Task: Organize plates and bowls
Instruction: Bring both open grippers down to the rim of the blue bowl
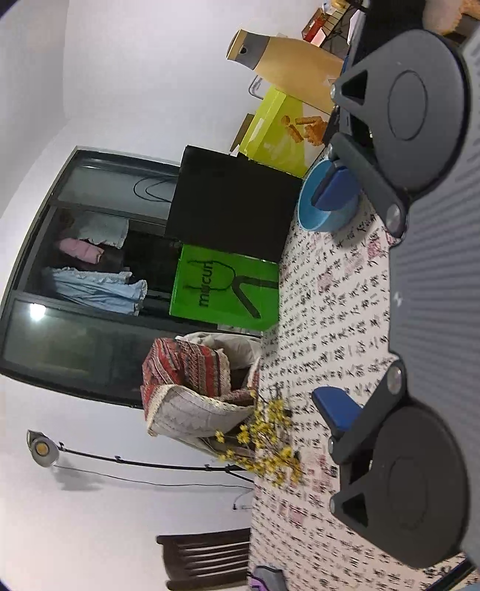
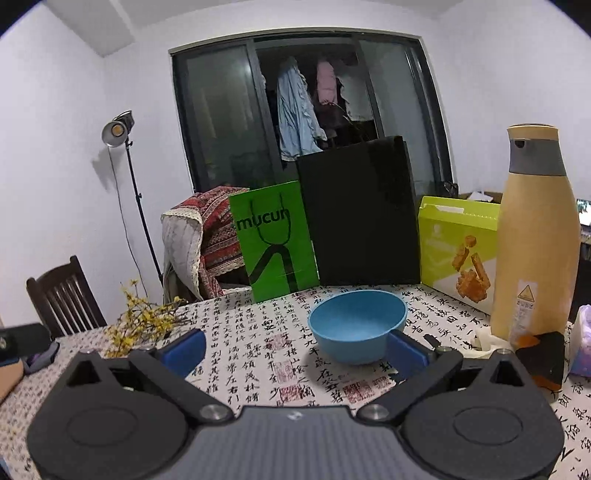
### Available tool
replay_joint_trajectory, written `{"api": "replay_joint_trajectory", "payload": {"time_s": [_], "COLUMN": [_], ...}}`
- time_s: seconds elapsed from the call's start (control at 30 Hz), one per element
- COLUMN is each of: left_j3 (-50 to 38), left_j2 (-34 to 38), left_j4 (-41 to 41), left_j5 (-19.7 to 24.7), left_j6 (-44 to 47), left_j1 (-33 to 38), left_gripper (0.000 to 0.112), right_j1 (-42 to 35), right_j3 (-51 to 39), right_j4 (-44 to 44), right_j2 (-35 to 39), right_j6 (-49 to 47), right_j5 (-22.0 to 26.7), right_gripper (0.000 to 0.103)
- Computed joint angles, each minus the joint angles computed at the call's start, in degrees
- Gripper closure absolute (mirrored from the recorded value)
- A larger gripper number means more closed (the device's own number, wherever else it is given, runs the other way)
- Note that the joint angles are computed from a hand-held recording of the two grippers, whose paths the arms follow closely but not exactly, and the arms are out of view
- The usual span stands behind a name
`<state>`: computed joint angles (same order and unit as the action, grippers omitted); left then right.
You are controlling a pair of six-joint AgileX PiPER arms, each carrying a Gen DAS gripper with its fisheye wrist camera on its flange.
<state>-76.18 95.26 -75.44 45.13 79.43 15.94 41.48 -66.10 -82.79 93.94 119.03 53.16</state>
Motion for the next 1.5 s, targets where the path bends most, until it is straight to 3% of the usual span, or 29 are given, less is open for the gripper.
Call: {"api": "replay_joint_trajectory", "payload": {"time_s": [0.4,0.57,0.87,1.13,1.43,1.5], "left_j3": [-12.8,-19.4,-25.8,-36.8,-58.0,-60.7], "left_j2": [6.1,9.9,14.8,21.6,33.1,34.8], "left_j4": [15.7,27.1,37.8,48.9,57.8,60.5], "left_j5": [-6.0,-7.3,-10.0,-7.9,2.5,2.5], "left_j6": [-22.2,-36.0,-47.5,-59.5,-71.4,-73.5], "left_j1": [-12.0,-16.7,-22.6,-26.8,-30.0,-31.1], "left_gripper": [0.009,0.009,0.009,0.009,0.009,0.009], "right_j1": [-10.8,-16.1,-23.1,-29.2,-33.8,-34.9], "right_j3": [-3.6,-4.7,-6.3,-7.0,-10.7,-11.6], "right_j4": [8.2,12.5,15.9,16.5,16.9,17.5], "right_j2": [-3.6,-4.4,-2.2,0.8,5.9,6.9], "right_j6": [-13.5,-18.8,-23.6,-23.2,-25.0,-25.6], "right_j5": [-5.2,-9.7,-15.1,-21.1,-23.2,-24.1], "right_gripper": [0.000,0.000,0.000,0.000,0.000,0.000]}}
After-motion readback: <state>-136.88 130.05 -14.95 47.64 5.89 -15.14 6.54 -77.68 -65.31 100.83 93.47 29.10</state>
